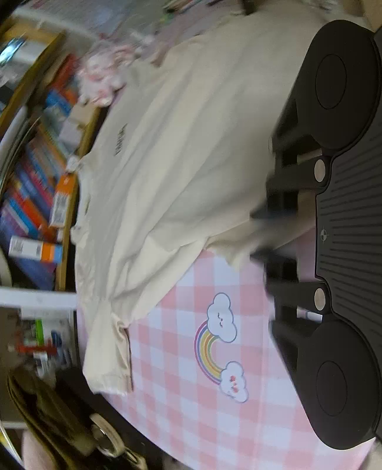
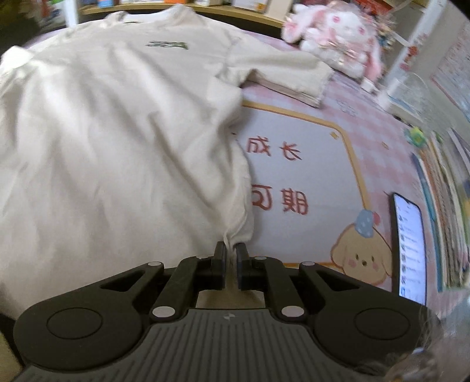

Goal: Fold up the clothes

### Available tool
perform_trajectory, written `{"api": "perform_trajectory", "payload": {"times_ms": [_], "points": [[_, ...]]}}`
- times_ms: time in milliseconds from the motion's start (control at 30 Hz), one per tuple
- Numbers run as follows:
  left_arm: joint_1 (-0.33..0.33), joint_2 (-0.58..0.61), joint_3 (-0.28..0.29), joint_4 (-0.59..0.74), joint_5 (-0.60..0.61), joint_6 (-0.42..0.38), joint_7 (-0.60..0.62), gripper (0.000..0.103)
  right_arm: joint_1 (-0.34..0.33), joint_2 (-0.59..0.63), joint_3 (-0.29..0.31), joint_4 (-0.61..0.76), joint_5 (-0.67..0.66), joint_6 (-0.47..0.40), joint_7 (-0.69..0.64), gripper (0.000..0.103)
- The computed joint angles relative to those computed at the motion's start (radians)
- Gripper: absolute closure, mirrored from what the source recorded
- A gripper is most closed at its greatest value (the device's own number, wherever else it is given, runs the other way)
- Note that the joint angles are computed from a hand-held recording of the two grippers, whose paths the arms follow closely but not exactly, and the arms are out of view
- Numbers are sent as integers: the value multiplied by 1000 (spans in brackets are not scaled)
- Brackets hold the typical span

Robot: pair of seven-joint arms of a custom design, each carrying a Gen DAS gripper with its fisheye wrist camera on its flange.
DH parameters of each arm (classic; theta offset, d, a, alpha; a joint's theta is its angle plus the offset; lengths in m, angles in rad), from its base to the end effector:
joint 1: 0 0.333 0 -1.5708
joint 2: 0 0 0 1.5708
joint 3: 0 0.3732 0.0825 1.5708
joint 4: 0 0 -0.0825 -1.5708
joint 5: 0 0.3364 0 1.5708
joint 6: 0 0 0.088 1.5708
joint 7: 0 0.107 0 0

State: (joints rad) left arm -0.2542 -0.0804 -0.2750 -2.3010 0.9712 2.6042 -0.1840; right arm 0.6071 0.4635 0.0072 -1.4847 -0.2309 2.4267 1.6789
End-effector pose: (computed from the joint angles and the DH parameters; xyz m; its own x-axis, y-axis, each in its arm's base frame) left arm 0.4098 -0.2633 0.4984 0.3730 -0.9102 0.1799 -0.6531 -0.3953 -0.6460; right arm 0.5823 0.4083 0.5283 0.5591 -0.8134 0.1607 -0.6854 -0.5625 -0.4624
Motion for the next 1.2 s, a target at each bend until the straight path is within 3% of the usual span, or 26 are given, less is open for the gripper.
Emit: {"api": "perform_trajectory", "payload": {"times_ms": [33, 100, 267, 367, 400, 533, 800, 867, 900, 933, 1033, 1100, 1167, 1200], "points": [[4, 0, -2, 0, 13, -2, -67, 101, -15, -3, 15, -6, 18, 11, -31, 95], [-4, -14, -19, 15, -10, -88, -165, 101, -41, -7, 37, -20, 63, 36, -82, 95], [-97, -57, -135, 147, -6, -553, -274, 101, -107, -16, 87, -55, 210, 93, -224, 94], [-149, -41, -159, 213, -77, -739, -306, 100, -136, -21, 110, -74, 283, 121, -320, 94], [-162, -41, -150, 209, -119, -748, -310, 100, -144, -20, 118, -77, 305, 128, -355, 94], [-196, -43, -127, 187, -287, -767, -327, 82, -160, -16, 130, -73, 371, 130, -458, 94], [-240, -47, -152, 115, -284, -718, -549, 78, -181, -18, 138, -75, 473, 119, -581, 94], [-242, -34, -151, 114, -243, -675, -616, 67, -183, -21, 139, -81, 488, 124, -603, 94], [-242, -27, -150, 120, -219, -667, -634, 54, -183, -21, 138, -81, 494, 123, -609, 94], [-243, -20, -149, 126, -194, -660, -651, 48, -184, -20, 138, -79, 499, 120, -615, 94], [-248, 2, -142, 145, -134, -636, -683, 48, -183, -21, 136, -78, 509, 118, -631, 94], [-245, 26, -123, 170, -173, -628, -620, 49, -183, -21, 135, -79, 515, 117, -639, 94], [-245, 50, -112, 195, -203, -636, -581, 63, -184, -22, 134, -81, 521, 119, -644, 94], [-246, 53, -109, 199, -205, -635, -577, 89, -185, -23, 135, -84, 526, 123, -647, 94]]}}
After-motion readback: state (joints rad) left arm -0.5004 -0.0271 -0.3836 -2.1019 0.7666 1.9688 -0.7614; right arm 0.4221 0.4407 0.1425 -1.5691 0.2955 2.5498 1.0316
